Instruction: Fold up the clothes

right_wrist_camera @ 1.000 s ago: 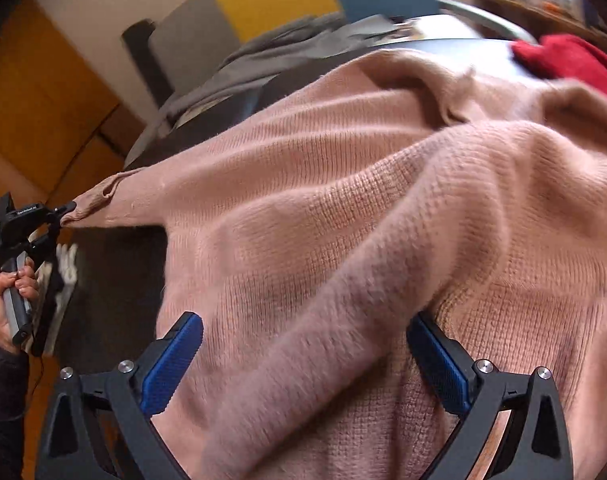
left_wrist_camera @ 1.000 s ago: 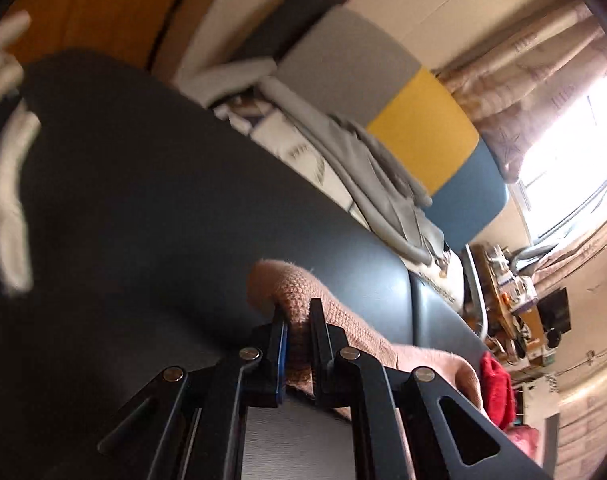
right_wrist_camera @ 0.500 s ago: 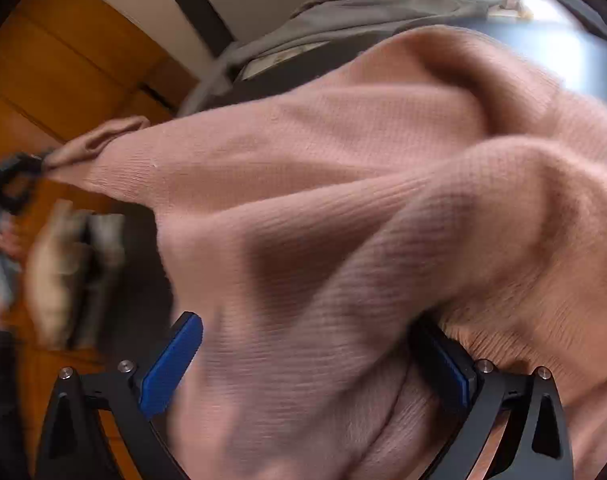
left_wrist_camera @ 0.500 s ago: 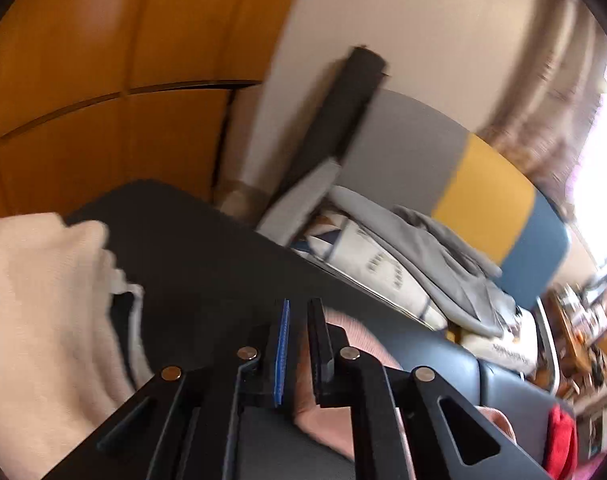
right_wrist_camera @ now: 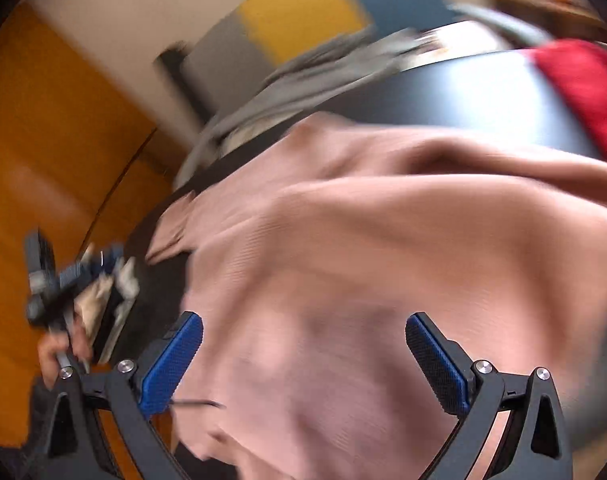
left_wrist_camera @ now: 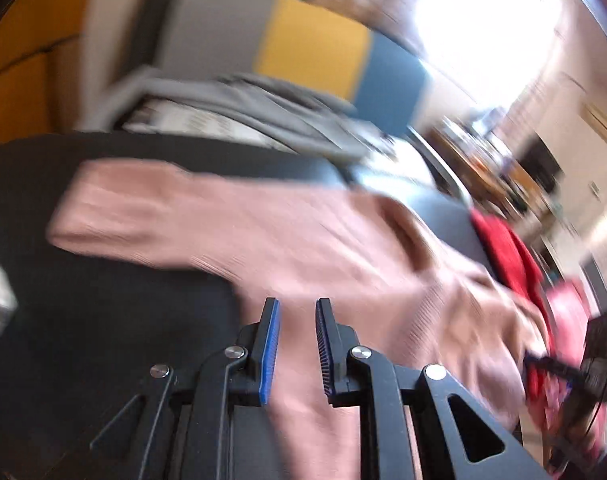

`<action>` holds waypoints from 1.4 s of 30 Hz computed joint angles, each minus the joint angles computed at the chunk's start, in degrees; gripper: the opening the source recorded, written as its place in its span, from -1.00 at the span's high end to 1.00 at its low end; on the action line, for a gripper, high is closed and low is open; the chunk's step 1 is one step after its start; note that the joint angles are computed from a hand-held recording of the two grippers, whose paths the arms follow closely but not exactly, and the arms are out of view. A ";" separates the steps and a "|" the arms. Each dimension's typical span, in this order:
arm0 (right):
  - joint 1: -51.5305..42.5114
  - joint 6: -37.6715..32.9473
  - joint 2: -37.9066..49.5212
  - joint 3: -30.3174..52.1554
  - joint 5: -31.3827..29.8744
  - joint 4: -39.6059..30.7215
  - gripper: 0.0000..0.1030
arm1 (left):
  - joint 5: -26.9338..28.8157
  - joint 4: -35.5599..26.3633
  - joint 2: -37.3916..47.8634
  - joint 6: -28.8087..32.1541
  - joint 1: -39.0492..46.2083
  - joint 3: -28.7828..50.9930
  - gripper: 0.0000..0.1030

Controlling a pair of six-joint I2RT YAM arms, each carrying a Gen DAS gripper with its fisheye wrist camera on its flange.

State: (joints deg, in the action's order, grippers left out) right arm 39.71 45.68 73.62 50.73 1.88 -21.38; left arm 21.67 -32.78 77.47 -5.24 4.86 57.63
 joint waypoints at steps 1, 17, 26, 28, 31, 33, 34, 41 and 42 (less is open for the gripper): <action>-1.01 0.82 -6.19 -3.39 1.38 -2.77 -1.00 | -0.51 1.32 0.35 -1.20 -3.59 -1.44 0.68; -53.89 -24.75 -27.27 -17.63 -19.33 -21.17 -0.99 | -15.65 2.18 4.53 -2.53 -13.06 -6.48 0.63; -66.07 -35.27 -12.89 -10.05 -9.68 -19.34 -0.99 | -16.23 -2.06 5.08 2.61 -6.24 -4.81 0.63; -65.81 -37.80 -12.78 -7.23 -10.63 -24.45 -0.99 | -14.56 -3.59 3.27 4.21 -5.40 -5.13 0.64; -61.69 -41.77 -17.91 -4.34 -9.60 -34.76 -0.99 | -11.78 -4.41 -0.57 6.28 -3.84 -5.58 0.64; -56.56 -41.79 -22.97 -2.54 -7.13 -39.91 -0.99 | -9.28 -3.93 -2.71 6.95 -2.64 -5.02 0.64; -53.60 -40.74 -25.06 -1.66 -6.92 -41.23 -0.99 | -7.59 -3.47 -2.07 6.42 -2.25 -3.37 0.64; -18.91 -29.20 -12.99 6.05 12.87 -29.58 -0.99 | -9.00 1.74 9.99 6.50 -10.76 9.08 0.64; -16.47 -31.39 -7.91 7.85 16.08 -27.08 -0.99 | -9.73 1.76 12.17 6.88 -11.89 10.92 0.64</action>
